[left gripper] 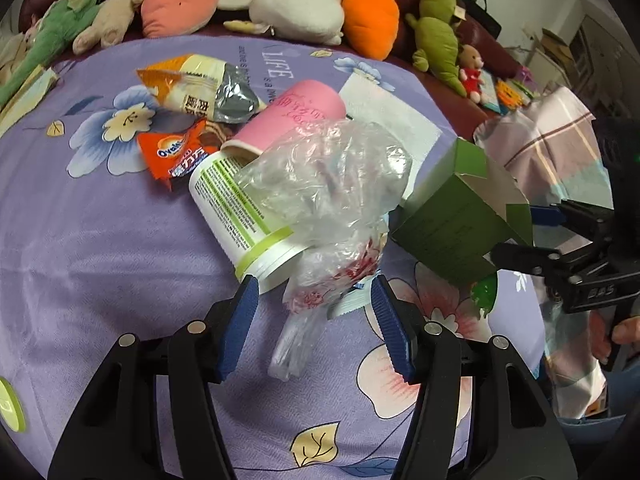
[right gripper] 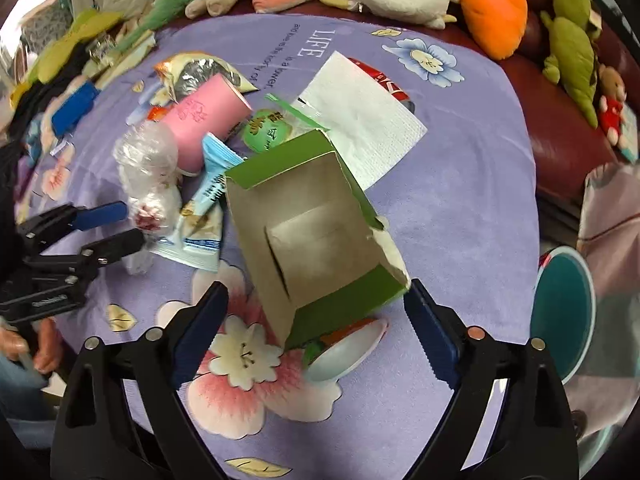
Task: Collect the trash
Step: 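Grasp the white-green pastry box with the right tool while the left tool grasps the plastic bag, then carry the pastry box and plastic bag over the bucket and release both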
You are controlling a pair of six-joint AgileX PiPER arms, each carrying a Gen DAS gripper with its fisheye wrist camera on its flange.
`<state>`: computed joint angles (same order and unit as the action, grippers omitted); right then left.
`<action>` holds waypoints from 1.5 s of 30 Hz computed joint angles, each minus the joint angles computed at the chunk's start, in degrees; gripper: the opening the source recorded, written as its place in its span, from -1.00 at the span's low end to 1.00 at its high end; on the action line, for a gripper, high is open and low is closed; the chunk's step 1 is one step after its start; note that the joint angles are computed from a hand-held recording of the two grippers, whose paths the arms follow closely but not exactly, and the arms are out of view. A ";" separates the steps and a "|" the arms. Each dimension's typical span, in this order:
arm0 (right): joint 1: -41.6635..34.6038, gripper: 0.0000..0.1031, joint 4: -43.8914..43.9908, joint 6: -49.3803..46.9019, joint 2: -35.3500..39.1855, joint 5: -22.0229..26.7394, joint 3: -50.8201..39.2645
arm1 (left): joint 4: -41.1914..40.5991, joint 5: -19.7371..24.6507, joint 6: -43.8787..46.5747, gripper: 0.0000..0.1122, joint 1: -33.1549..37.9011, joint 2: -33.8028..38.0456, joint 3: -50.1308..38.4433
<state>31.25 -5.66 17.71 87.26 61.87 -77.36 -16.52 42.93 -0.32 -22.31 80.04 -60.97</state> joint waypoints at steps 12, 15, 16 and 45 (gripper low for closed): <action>-2.40 0.09 0.02 1.95 -3.28 -6.03 4.69 | 16.99 -1.17 -15.19 -0.15 -9.84 2.03 -2.03; -4.45 0.09 1.74 1.24 -5.73 -5.51 5.46 | 18.18 -1.73 -17.49 -0.15 -9.70 4.12 -3.44; -5.21 0.09 1.96 1.08 -6.58 -5.41 5.90 | 18.16 -1.71 -17.62 -0.15 -9.60 4.75 -3.90; -53.47 0.09 24.86 -28.16 -21.02 -3.43 12.52 | 13.34 13.54 -16.85 -0.55 -25.83 26.20 -46.45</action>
<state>-22.22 19.21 -10.45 66.24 58.44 -64.84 -3.18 56.47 -17.18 -48.14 106.24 -107.41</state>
